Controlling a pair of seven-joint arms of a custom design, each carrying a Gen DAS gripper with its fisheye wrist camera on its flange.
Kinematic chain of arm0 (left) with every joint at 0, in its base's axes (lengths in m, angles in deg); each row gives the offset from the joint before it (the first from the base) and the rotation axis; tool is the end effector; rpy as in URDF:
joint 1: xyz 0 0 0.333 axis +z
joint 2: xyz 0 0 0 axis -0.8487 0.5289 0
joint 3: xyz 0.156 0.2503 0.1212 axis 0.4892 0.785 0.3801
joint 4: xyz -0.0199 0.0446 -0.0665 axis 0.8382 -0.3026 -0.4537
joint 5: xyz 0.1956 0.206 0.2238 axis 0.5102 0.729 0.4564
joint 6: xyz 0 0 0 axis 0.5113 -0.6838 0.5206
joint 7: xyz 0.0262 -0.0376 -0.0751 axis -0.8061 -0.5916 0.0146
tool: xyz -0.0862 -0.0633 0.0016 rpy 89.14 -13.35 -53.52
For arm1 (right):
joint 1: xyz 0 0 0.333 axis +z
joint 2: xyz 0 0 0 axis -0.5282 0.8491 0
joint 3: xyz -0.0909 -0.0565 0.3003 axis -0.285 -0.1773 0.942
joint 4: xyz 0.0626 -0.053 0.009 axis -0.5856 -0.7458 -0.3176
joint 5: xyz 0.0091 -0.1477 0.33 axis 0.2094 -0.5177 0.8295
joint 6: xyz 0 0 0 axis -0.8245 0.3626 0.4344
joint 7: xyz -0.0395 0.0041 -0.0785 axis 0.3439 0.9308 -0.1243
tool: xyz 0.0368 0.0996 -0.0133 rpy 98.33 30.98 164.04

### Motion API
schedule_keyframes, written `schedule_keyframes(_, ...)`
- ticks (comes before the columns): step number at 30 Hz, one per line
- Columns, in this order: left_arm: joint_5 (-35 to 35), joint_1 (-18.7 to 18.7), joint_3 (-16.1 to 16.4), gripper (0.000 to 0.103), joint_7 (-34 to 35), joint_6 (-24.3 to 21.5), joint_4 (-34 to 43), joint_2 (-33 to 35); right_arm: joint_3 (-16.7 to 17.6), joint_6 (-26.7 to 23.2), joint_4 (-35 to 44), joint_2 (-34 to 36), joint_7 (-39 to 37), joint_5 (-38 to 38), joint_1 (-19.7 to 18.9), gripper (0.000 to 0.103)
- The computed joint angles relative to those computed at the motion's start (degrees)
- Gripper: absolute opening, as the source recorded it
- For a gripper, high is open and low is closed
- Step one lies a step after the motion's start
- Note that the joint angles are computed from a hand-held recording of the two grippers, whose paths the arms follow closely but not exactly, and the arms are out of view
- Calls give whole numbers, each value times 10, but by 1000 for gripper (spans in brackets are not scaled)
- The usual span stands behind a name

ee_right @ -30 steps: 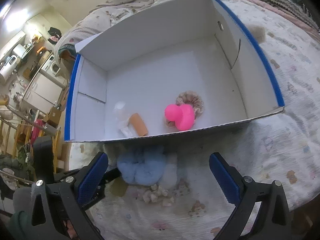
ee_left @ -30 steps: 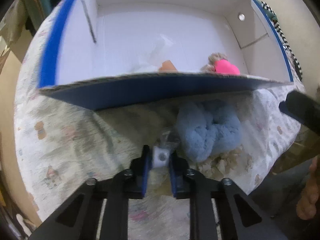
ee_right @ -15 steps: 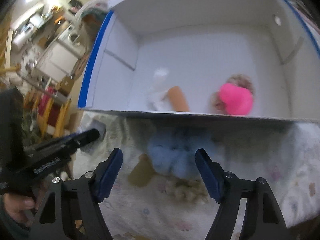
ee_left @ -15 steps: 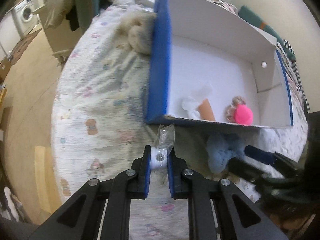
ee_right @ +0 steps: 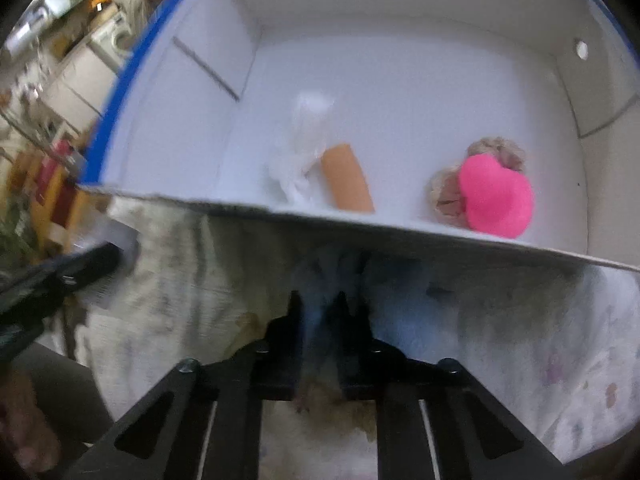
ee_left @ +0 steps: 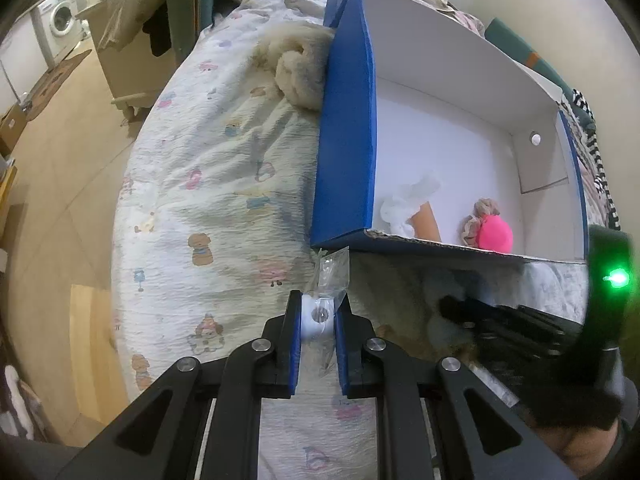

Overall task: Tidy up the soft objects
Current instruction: 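Close the right tool on the blue fluffy toy while the left tool holds the bag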

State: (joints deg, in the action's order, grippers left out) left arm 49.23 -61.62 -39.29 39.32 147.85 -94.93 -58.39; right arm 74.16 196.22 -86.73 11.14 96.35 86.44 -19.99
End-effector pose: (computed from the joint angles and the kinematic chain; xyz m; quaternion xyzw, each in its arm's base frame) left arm 0.5881 -0.1508 0.5888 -0.4933 0.8444 -0.2089 0.0004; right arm 0.4955 0.1338 0.5302 -0.5296 0.8240 -0.0610 0.1920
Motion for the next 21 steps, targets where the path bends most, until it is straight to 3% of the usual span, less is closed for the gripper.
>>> schedule_keyframes(11,1,-2,1,13,2,26,-27,-21,-25,149,-144,-173,-39,122,12,8)
schedule_keyframes(21,5,-6,4,13,-1,59,-59,-45,-21,206,-161,-213,-50,126,11,8)
